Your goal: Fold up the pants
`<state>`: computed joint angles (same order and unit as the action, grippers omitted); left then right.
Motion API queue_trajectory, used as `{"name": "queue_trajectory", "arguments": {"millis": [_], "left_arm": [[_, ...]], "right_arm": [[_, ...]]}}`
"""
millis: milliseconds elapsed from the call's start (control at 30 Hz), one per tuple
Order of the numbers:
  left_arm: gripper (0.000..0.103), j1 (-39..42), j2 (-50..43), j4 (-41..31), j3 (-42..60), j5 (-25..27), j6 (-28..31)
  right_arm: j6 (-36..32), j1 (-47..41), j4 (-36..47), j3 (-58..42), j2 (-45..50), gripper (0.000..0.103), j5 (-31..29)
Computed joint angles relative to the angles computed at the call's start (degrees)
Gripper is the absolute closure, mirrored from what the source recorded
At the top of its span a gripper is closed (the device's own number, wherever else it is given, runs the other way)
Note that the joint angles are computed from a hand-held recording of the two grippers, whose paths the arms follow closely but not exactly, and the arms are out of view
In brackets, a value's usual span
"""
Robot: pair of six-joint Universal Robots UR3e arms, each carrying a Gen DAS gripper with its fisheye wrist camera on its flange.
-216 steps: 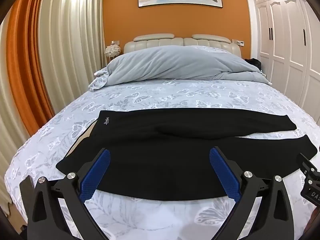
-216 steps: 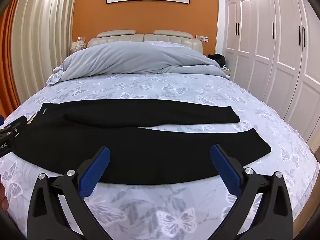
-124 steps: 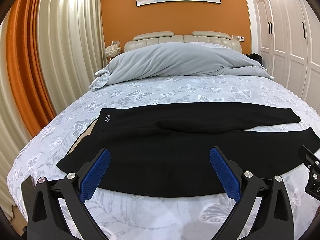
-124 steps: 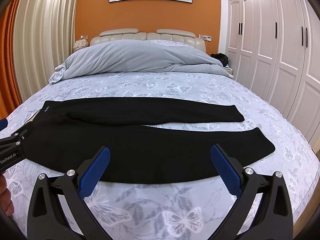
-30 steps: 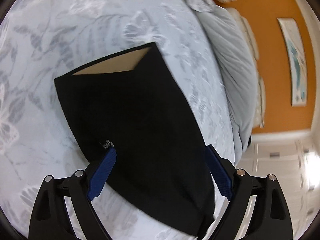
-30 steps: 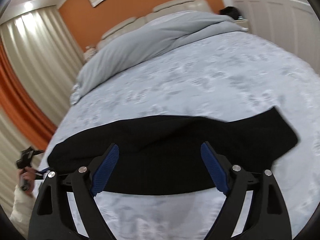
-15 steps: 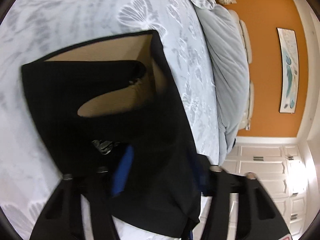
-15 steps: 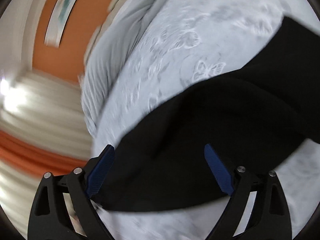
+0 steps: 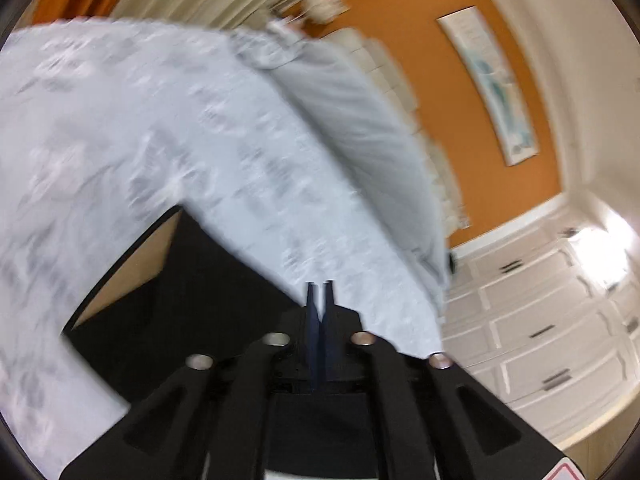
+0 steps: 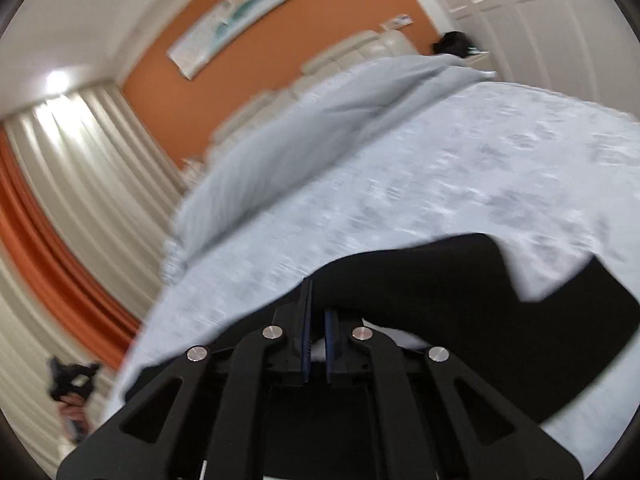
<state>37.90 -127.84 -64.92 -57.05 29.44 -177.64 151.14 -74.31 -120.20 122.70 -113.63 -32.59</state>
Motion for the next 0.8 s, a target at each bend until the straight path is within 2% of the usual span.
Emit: {"name": "queue_trajectory", "arguments": {"millis": [33, 67, 100, 167, 300, 400, 500, 567, 600, 633, 700, 800], "left_arm": [[0.047, -0.3, 0.3, -4.3, -0.6, 0.6, 1.7], [0.033, -0.7, 1.0, -6.3, -1.8, 1.8, 1.4], [0.024, -0.7, 2.2, -6.9, -4.8, 3.2, 0.5], [0.021, -1.3, 2.1, -10.8, -7.1, 4.1, 0.7], [0.02, -2.3, -0.4, -16.7, -7.5, 3.3, -0.6], [0.02, -4.7, -5.4, -14.0, -4.0, 3.2, -7.8], [0.025, -5.6, -8.7, -10.3, -2.6, 1.0, -12.8], [0.057, -6.6, -11.5, -9.1, 1.1, 1.4, -14.0], [0.089, -7.2, -13.3, -11.6, 4.7, 2.6, -13.4], [0.096, -7.2, -15.2, -12.6, 6.4, 1.9, -14.1], [0.098, -6.8, -15.4, -9.3, 4.5, 0.4, -17.1], [0.099, -6.3, -7.0, -0.9, -0.5, -2.1, -13.2]], "right_arm": [[1.2, 0.6, -2.6, 0.8, 1.2, 0.099, -3.3], [3.0, 1.9, -5.9, 1.1, 3.6, 0.099, -8.0], [5.5, 3.8, -10.7, 1.3, 7.5, 0.099, -13.9], [7.8, 5.7, -12.9, 0.9, 13.0, 0.099, -18.8], [9.0, 6.2, -12.9, 2.2, 11.3, 0.099, -15.8], [8.4, 5.2, -9.9, 2.3, 9.0, 0.099, -13.2], [11.4, 6.2, -11.7, 2.1, 10.4, 0.099, -13.6], [12.3, 6.4, -12.4, 1.5, 11.8, 0.099, -13.5], [12.8, 6.9, -12.9, 1.1, 12.4, 0.099, -13.7], [12.9, 7.0, -13.2, 1.2, 12.3, 0.099, -14.0], [12.6, 6.8, -13.1, 1.3, 12.5, 0.099, -14.0], [12.0, 4.7, -15.4, 4.1, 8.5, 0.098, -10.1]]}}
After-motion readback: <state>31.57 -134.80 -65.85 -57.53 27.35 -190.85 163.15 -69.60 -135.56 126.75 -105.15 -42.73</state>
